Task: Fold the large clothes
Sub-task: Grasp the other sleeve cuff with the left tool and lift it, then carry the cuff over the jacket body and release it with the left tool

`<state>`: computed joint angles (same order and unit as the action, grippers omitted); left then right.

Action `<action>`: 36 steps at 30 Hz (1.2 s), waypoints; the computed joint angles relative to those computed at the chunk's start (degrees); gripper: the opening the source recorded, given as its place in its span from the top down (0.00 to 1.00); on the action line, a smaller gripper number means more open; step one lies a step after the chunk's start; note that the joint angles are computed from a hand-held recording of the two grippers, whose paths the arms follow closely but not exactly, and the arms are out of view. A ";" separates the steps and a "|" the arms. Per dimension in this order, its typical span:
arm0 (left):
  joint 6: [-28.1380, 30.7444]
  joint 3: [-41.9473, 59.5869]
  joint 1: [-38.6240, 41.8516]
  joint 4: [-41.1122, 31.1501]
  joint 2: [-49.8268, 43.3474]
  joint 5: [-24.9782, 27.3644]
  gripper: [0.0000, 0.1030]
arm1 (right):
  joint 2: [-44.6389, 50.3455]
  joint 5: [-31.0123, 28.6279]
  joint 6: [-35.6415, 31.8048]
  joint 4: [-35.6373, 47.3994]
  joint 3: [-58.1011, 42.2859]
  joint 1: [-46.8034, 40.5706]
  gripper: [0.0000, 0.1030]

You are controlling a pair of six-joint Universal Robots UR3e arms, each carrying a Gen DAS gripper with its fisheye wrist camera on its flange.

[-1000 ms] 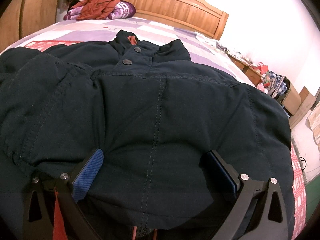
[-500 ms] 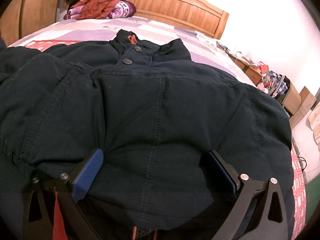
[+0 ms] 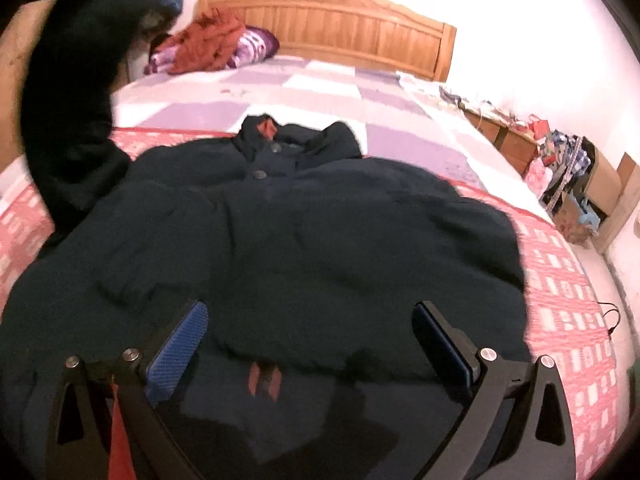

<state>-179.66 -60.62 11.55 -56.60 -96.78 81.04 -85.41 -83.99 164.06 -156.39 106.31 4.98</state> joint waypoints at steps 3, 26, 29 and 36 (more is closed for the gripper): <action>-4.14 0.64 -12.41 2.61 -6.64 6.16 0.85 | -10.49 4.97 -6.33 3.92 7.51 -7.07 0.00; 1.87 -16.02 -35.63 13.94 -6.61 14.01 0.23 | -35.25 9.90 -19.57 23.49 18.86 -39.80 0.00; 0.58 -27.41 -32.41 15.81 2.54 17.20 0.23 | -30.83 6.87 -14.86 18.87 16.52 -33.73 0.00; 0.30 -47.23 -14.74 14.55 19.78 25.83 0.23 | -16.32 1.94 -3.77 9.17 5.65 -16.97 0.00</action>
